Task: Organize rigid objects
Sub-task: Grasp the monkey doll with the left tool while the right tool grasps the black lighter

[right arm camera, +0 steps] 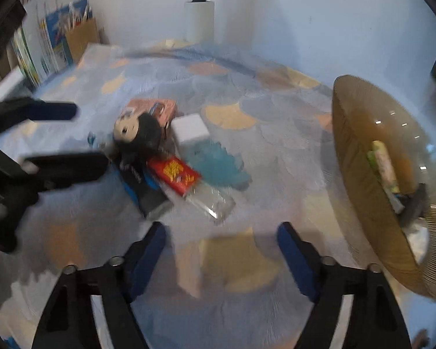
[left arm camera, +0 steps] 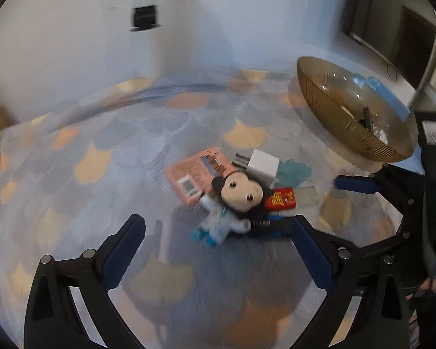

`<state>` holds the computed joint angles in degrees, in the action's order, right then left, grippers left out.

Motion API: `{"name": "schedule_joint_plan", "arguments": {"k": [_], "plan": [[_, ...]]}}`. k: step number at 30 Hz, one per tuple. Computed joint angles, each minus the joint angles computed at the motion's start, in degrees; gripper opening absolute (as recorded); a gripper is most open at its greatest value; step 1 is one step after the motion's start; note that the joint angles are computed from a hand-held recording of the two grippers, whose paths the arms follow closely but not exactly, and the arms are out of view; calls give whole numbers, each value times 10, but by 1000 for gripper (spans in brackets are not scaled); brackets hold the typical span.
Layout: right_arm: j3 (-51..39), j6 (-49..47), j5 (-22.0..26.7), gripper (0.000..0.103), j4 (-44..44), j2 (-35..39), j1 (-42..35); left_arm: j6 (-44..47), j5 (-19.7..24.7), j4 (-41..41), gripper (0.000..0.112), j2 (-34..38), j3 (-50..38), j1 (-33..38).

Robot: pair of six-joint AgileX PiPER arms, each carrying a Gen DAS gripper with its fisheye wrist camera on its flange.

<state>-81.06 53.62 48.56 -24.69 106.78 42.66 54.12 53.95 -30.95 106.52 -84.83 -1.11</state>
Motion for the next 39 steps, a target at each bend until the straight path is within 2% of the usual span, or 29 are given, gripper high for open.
{"name": "schedule_joint_plan", "arguments": {"k": [1,4,6,7,10,12,13,14,15,19,22,24,26,28,30,32,37,39], "plan": [[11,-3,-24,74,6,-4,-9,-2,12,2,90,13,-13,-4],[10,-19,-50,76,-6,4,-14,-14,38,6,69,49,-47,-13],[-5,-44,-63,76,7,17,-18,-25,22,1,61,55,-42,-15],[-10,-47,-69,77,8,22,-20,-14,15,-11,49,49,-30,-12],[-33,-29,-48,75,-12,35,-3,4,18,-38,44,32,-2,3],[-14,-18,-65,60,-8,19,2,20,25,-61,41,15,25,24],[-14,-12,-64,47,-13,20,6,30,33,-74,36,8,36,36],[-10,-4,-62,32,-17,15,13,35,42,-83,36,1,45,48],[-5,6,-57,25,-18,9,22,39,43,-87,36,-11,63,63],[20,85,-20,23,-61,-13,80,65,43,-108,36,-41,114,113],[51,148,-7,23,-79,-37,122,79,55,-124,36,-58,141,154],[79,195,1,23,-82,-61,146,98,84,-144,36,-55,144,194],[106,206,-18,23,-67,-84,149,93,109,-155,36,-45,137,220],[104,178,-20,26,-20,-94,140,88,112,-161,36,-42,138,240],[81,151,-19,38,5,-87,134,86,109,-162,36,-41,139,254],[49,123,-19,68,6,-65,138,89,109,-163,36,-45,144,267],[-128,-17,47,69,8,69,136,107,77,-159,36,-65,161,290],[-173,-64,36,69,33,101,112,109,86,-166,36,-57,155,299]]}}
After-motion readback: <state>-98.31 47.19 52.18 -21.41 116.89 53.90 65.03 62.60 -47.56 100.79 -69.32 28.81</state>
